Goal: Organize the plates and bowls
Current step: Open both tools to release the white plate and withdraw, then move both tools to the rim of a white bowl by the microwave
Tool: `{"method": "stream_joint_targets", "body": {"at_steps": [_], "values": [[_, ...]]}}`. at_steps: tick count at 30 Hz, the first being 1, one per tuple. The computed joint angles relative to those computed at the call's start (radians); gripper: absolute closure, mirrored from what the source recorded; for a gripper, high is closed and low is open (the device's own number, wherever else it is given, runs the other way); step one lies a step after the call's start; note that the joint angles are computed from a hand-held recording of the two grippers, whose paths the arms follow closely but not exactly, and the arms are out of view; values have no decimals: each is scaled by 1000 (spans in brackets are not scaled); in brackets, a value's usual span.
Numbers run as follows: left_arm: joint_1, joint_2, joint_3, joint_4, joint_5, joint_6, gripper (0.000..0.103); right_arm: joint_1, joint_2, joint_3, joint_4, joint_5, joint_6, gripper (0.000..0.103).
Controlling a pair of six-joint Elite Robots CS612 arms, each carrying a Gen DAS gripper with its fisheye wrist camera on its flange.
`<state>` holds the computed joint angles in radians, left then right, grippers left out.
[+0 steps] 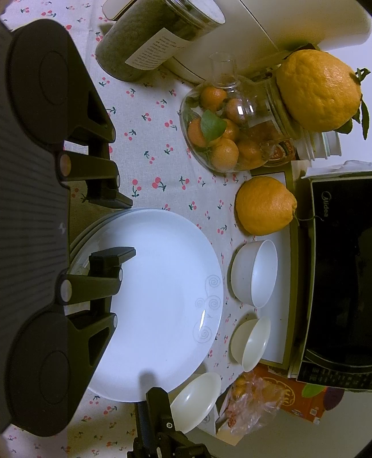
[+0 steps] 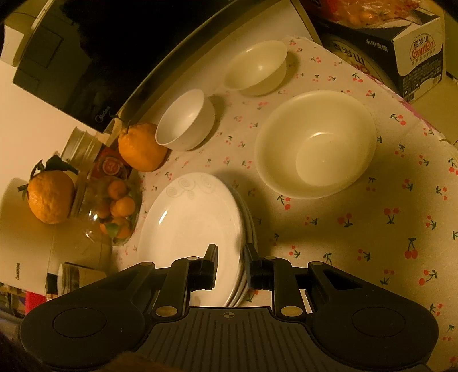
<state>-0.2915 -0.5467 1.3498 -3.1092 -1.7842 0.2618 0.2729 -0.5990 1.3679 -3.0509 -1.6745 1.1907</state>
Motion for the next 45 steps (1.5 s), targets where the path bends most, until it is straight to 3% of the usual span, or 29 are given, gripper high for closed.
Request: {"method": "stream_joint_targets", "body": {"at_steps": [5,11,14,17,22,32,40,45], "values": [[1,-5,-4,39,-10,-3,70,0,-2,1,4,5,-8,81],[5,-14,-10,101,-28,-25,59,-2,-9,19,-51,33,-10,65],[6,-20,-9,122,-32,-43,48,0,-13,21,-67,35,-31,48],[6,-26,-7,127,-32,-67,38,3,-16,22,-71,27,-45,40],[6,-39,3,123,-42,-96,11,5,-23,34,-114,3,-44,27],[-9,-39,-50,176,-5,-90,2,-16,-12,-1,-154,-6,-47,18],[-23,-2,-158,215,36,-76,1,-54,28,-72,-152,18,-42,18],[-26,43,-252,253,25,-125,1,-76,63,-130,-126,34,-28,18]]}}
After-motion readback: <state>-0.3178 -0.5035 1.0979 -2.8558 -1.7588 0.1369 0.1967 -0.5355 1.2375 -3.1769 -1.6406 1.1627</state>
